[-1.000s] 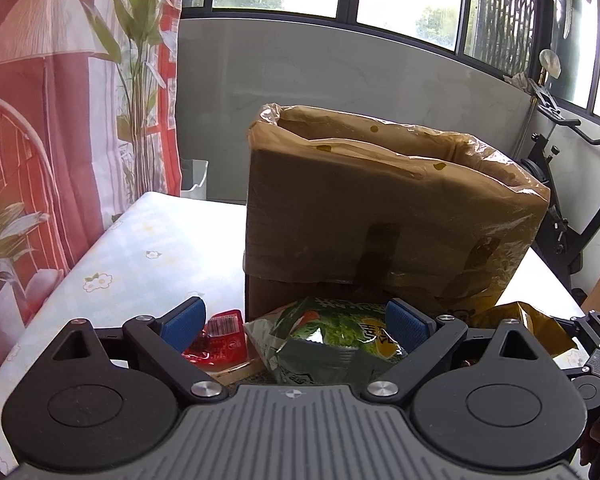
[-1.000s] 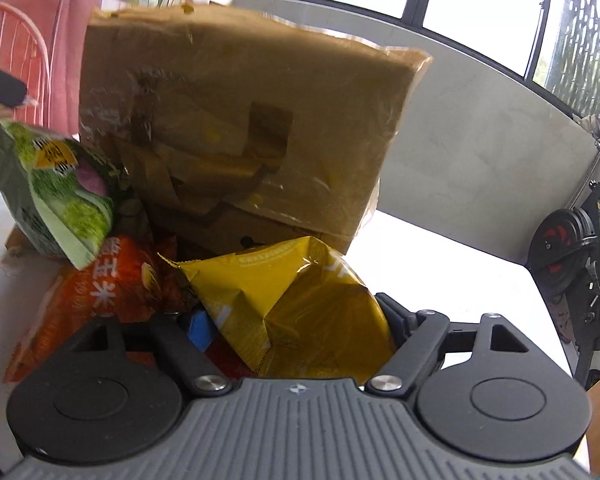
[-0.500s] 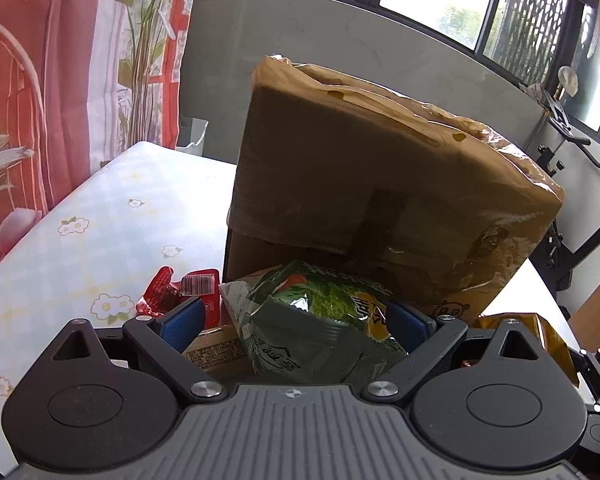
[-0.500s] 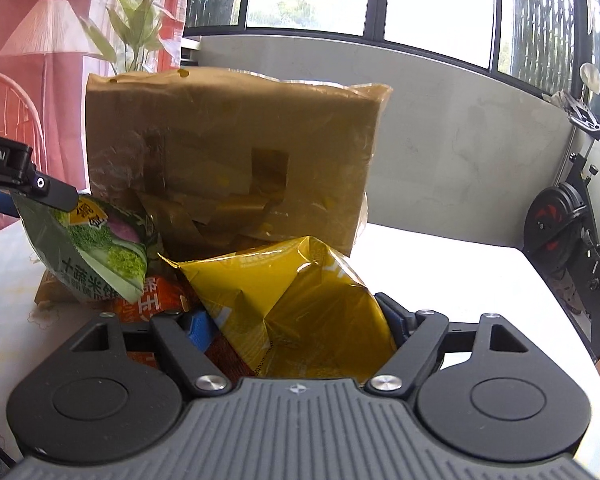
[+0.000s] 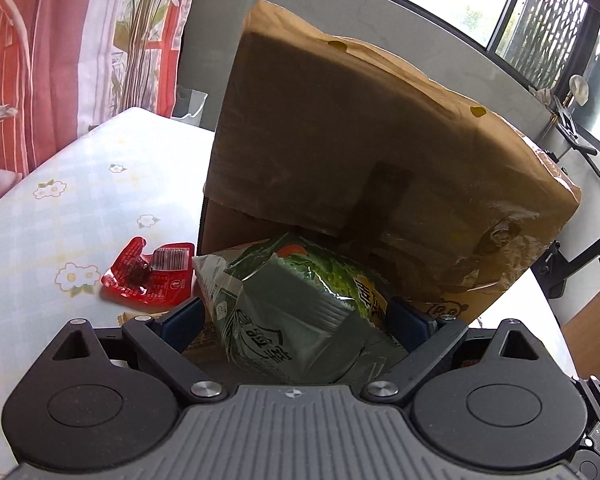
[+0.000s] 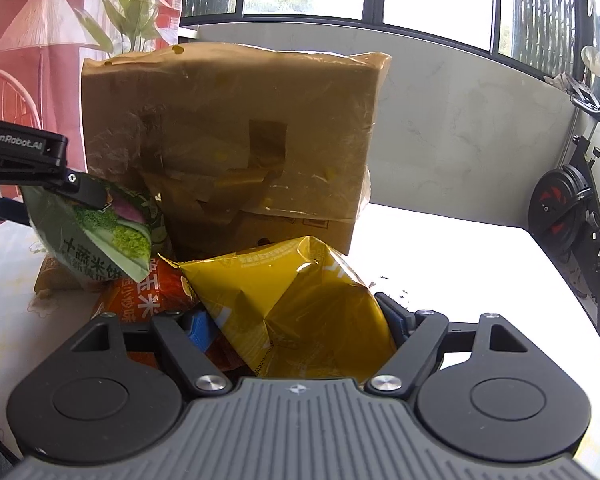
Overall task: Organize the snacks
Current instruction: 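Grasp the yellow bag with the right tool while the left tool reaches a green bag, then close the left tool on the green vegetable cracker bag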
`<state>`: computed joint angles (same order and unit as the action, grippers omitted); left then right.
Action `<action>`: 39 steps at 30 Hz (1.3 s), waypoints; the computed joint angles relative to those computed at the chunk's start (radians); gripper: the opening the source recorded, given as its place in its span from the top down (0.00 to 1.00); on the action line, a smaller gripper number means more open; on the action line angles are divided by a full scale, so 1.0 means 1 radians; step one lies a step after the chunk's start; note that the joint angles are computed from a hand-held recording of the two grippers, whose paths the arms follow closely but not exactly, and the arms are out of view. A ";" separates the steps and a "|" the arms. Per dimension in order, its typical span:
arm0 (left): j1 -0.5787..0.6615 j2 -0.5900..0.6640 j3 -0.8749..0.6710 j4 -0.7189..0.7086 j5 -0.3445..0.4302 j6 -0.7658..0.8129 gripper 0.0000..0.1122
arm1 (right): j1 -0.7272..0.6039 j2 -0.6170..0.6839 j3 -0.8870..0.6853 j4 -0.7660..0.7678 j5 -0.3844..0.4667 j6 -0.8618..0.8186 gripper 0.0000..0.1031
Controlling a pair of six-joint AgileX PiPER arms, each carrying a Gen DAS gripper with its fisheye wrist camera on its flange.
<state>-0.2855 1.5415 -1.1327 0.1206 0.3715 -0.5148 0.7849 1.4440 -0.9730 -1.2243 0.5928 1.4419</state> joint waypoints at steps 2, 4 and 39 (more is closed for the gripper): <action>0.001 0.000 0.006 -0.024 -0.012 0.012 0.12 | 0.002 0.001 0.000 -0.005 -0.001 0.005 0.22; -0.001 -0.014 0.032 -0.017 -0.044 0.020 0.20 | 0.003 -0.001 0.000 -0.006 0.001 0.005 0.22; 0.177 -0.276 0.200 -0.401 0.069 0.416 0.37 | 0.170 -0.095 0.019 -0.079 0.192 0.095 0.22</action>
